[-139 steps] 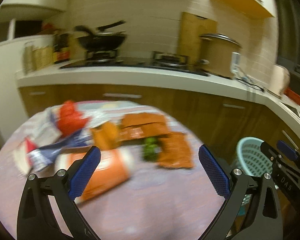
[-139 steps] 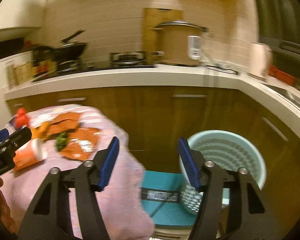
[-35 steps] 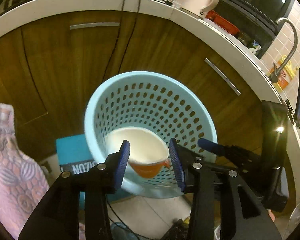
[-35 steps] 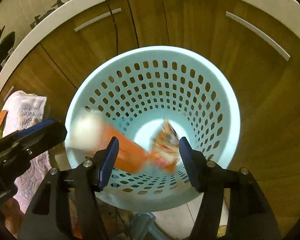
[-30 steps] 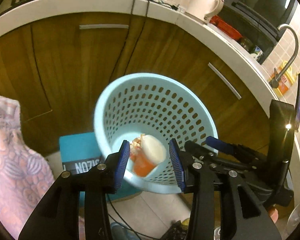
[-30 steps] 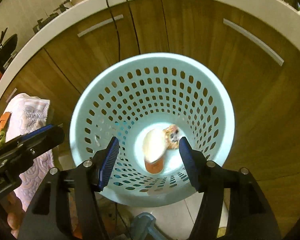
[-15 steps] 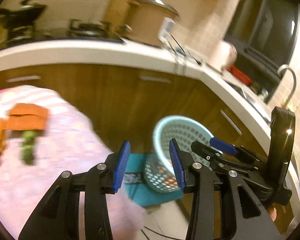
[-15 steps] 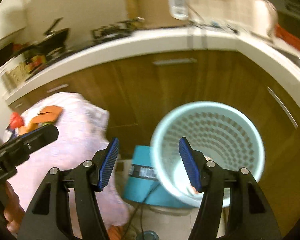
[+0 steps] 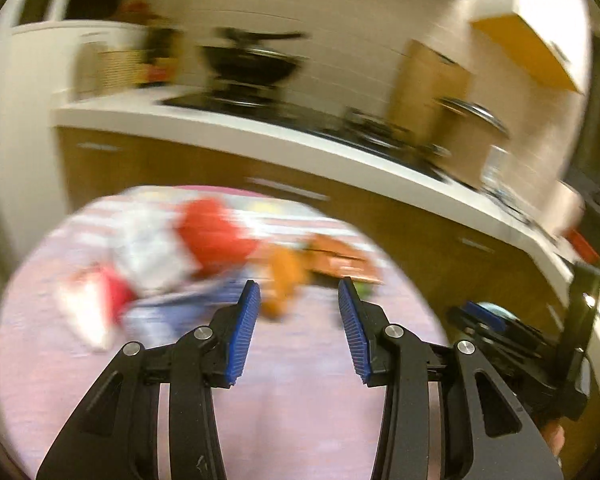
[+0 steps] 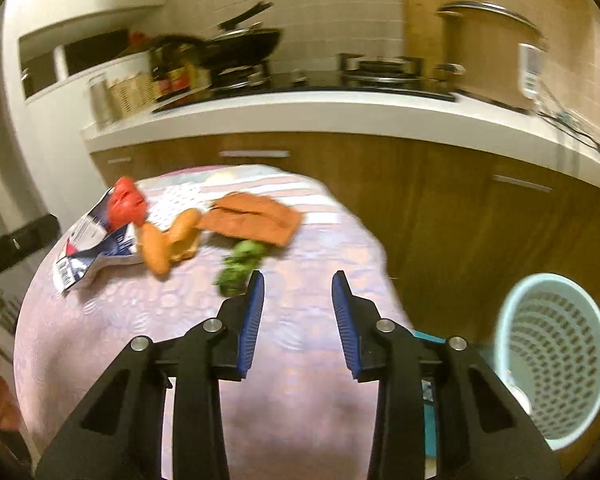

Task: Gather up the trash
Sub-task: 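Move both tools back over the table toward the remaining trash, then grasp the red paper cup with the left tool while the right tool grasps the greens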

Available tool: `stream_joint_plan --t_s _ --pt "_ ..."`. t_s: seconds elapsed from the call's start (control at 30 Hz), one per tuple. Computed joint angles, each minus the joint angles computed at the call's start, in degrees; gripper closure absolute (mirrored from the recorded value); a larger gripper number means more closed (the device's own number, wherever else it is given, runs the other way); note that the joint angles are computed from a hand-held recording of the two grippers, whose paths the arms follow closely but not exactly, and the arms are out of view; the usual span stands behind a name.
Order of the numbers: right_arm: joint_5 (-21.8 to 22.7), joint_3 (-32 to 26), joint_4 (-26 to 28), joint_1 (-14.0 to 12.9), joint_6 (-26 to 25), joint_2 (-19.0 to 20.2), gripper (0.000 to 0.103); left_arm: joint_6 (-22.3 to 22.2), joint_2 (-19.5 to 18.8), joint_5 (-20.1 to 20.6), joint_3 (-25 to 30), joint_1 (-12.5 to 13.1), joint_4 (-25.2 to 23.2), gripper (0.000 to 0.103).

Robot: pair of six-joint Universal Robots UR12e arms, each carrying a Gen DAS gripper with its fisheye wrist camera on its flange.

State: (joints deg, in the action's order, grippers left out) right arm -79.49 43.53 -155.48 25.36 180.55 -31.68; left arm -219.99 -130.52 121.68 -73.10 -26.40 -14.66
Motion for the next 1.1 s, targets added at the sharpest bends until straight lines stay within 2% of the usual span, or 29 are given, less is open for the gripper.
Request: stream_joint_plan --t_s 0.03,0.13,0.2,0.23,0.43,0.6,0.7,0.93,0.97,1.1 --pt "0.44 -1.45 0.98 0.44 -0.50 0.89 0.071 -1.16 0.95 1.32 -1.67 0.29 -0.17 0.063" --pt "0.48 -3.93 2.87 1.35 -1.77 2.46 0.071 -5.21 3.85 5.26 -6.50 1.61 -2.43 0.054" --pt "0.31 -6.05 4.58 1.93 -2.72 3.71 0.071 -6.00 5.39 6.02 -9.18 2.79 -3.28 0.044" --pt "0.19 -6.71 5.07 2.12 -2.93 4.09 0.071 -6.10 6.00 5.94 -10.05 3.48 -4.93 0.044" --pt "-0.48 -11.68 9.30 2.72 -2.73 6.64 0.071 -1.60 6.13 0.50 -11.45 6.43 -6.56 0.038" --pt "-1.44 -14.40 11.63 3.04 -2.67 8.08 0.071 1.90 4.66 -3.66 -10.31 8.42 -7.64 0.028" --pt "-1.78 -16.16 13.34 3.22 -3.05 9.01 0.071 3.26 4.11 -4.61 -9.71 8.76 -8.22 0.022" --pt "-2.09 -19.23 16.32 3.60 -3.85 10.57 0.071 8.05 3.78 -5.06 -10.36 8.35 -5.26 0.018" --pt "-2.08 -19.62 16.71 3.60 -3.81 10.74 0.071 8.41 3.80 -5.82 -10.34 8.45 -5.45 0.018" --pt "-2.02 -19.94 17.11 3.53 -3.44 10.83 0.071 9.48 3.31 -4.36 -9.36 8.20 -7.93 0.018"
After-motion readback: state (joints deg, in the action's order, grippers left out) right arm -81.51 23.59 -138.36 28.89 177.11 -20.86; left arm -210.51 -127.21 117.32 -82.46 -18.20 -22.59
